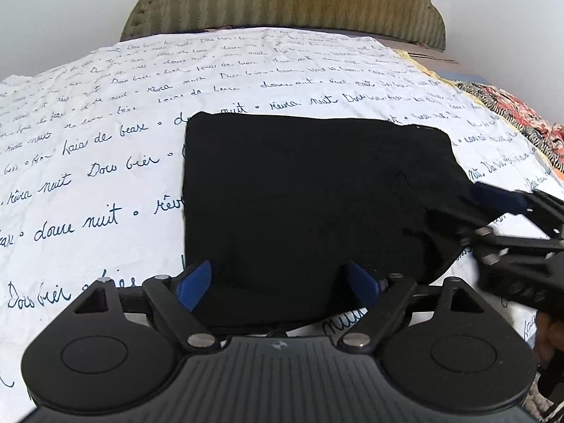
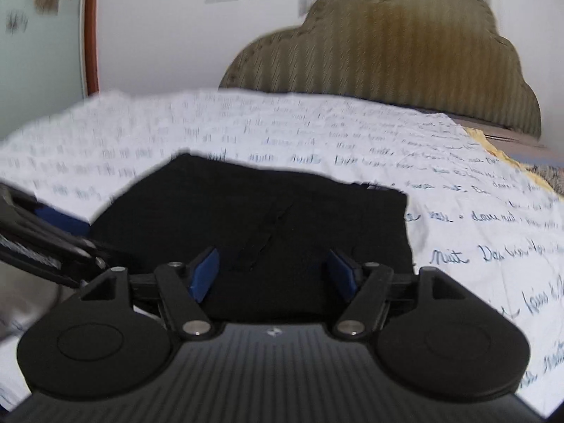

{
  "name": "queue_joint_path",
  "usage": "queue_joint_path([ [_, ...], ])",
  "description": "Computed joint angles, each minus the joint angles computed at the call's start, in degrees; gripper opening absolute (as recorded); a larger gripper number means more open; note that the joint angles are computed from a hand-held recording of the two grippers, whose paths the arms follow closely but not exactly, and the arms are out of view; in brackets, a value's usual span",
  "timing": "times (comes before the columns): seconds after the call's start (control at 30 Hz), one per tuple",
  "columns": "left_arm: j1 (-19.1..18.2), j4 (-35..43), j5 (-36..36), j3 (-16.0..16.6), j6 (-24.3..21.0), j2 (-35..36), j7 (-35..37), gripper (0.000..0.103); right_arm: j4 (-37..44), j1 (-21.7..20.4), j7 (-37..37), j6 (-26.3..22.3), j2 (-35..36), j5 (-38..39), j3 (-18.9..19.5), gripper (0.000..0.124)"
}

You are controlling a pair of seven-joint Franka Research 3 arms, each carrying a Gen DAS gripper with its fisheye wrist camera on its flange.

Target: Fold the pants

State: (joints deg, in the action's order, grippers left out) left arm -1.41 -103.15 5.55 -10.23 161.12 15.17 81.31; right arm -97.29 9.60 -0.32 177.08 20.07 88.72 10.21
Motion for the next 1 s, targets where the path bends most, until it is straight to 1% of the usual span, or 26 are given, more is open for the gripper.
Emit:
queue_joint_path([
  [0.03, 0.1, 0.1, -0.1, -0.1, -0.2, 0.0, 0.1, 0.084, 0.6, -0.9, -3.7, 0.0, -0.2, 4.9, 0.5, 0.076],
  [0.1, -0.4, 0.8, 1.4, 0.9, -0.6, 0.1, -1.1, 0.085, 0.3, -0.9, -4.7, -0.8, -0.8, 7.5, -1.0, 0.078],
  [0.13, -1.0, 1.2, 3.4, 2.0, -0.4, 0.2, -2.4, 0.085, 0.5, -0.7, -3.8, -1.1, -0.7, 7.3, -1.8, 0.080],
  [0.2, -3.0, 2.7, 10.0, 5.6, 0.0, 0.8, -7.8, 0.086, 0.9, -1.7, -0.2, -4.5, -0.6, 5.7, -3.1, 0.085],
  [0.23, -2.7, 4.0, 11.4, 6.1, 0.3, 1.7, -9.4, 0.091, 1.1, -2.9, 0.4, -6.9, -0.5, 6.4, -3.3, 0.087],
  [0.27, -0.7, 5.4, 9.2, 4.7, 0.3, 2.8, -7.7, 0.094, 2.0, -4.1, 3.8, -9.9, 0.3, 5.2, -3.8, 0.087],
  [0.3, 3.0, 7.6, 3.0, 1.2, -0.9, 4.4, -2.8, 0.097, 2.9, -5.4, 9.7, -13.2, 1.2, 2.0, -4.4, 0.087],
  [0.33, 7.7, 10.4, -5.2, -3.6, -3.4, 6.2, 3.5, 0.097, 4.6, -6.8, 16.9, -17.4, 2.8, -2.5, -5.0, 0.087],
  [0.37, 12.5, 14.0, -14.6, -8.6, -7.5, 8.8, 10.5, 0.097, 7.0, -8.5, 23.2, -22.5, 4.8, -6.4, -5.3, 0.087],
  [0.4, 16.3, 18.8, -22.6, -12.3, -13.3, 12.0, 15.4, 0.097, 10.0, -10.3, 28.3, -27.7, 7.1, -9.4, -5.4, 0.087],
  [0.43, 18.2, 23.4, -27.2, -13.9, -18.9, 15.2, 17.0, 0.097, 12.9, -11.6, 32.8, -31.6, 9.3, -12.2, -5.5, 0.087],
  [0.47, 18.8, 27.3, -29.7, -14.2, -23.1, 17.9, 17.3, 0.097, 16.0, -12.7, 36.5, -34.7, 11.6, -14.5, -5.5, 0.087],
  [0.5, 18.5, 30.0, -30.6, -13.8, -25.2, 19.8, 17.5, 0.098, 18.5, -14.0, 38.6, -37.7, 13.6, -15.8, -5.0, 0.087],
  [0.53, 18.3, 31.4, -31.7, -13.6, -25.8, 20.9, 18.7, 0.102, 21.4, -15.4, 40.5, -41.4, 15.8, -16.9, -4.4, 0.087],
  [0.6, 17.9, 34.4, -33.8, -13.4, -27.9, 22.7, 20.6, 0.103, 27.9, -18.0, 44.4, -48.8, 20.8, -18.8, -2.5, 0.087],
  [0.63, 17.1, 36.5, -33.9, -12.7, -29.4, 23.9, 20.9, 0.103, 29.7, -18.7, 45.4, -50.8, 22.4, -19.7, -1.8, 0.087],
  [0.67, 15.9, 38.4, -33.5, -11.8, -30.6, 24.9, 21.1, 0.103, 32.5, -19.1, 46.6, -52.4, 24.4, -21.1, -1.2, 0.087],
  [0.77, 13.6, 40.3, -33.7, -10.1, -30.3, 26.0, 22.0, 0.103, 38.6, -20.3, 48.8, -56.2, 28.7, -23.9, 1.1, 0.090],
  [0.83, 13.5, 40.1, -35.4, -10.5, -29.2, 26.2, 23.4, 0.103, 42.4, -20.6, 51.0, -58.3, 31.1, -26.0, 2.4, 0.090],
  [0.9, 14.2, 39.8, -38.7, -11.7, -27.7, 26.9, 24.6, 0.103, 46.1, -20.5, 52.5, -59.6, 33.3, -28.1, 3.4, 0.091],
  [0.97, 14.0, 41.3, -40.3, -11.8, -27.6, 28.3, 23.9, 0.103, 46.8, -19.9, 53.5, -58.2, 33.8, -29.3, 4.1, 0.080],
  [1.0, 14.0, 41.7, -40.5, -11.7, -27.9, 28.5, 23.6, 0.103, 46.3, -19.6, 53.7, -57.0, 33.5, -29.6, 4.4, 0.059],
])
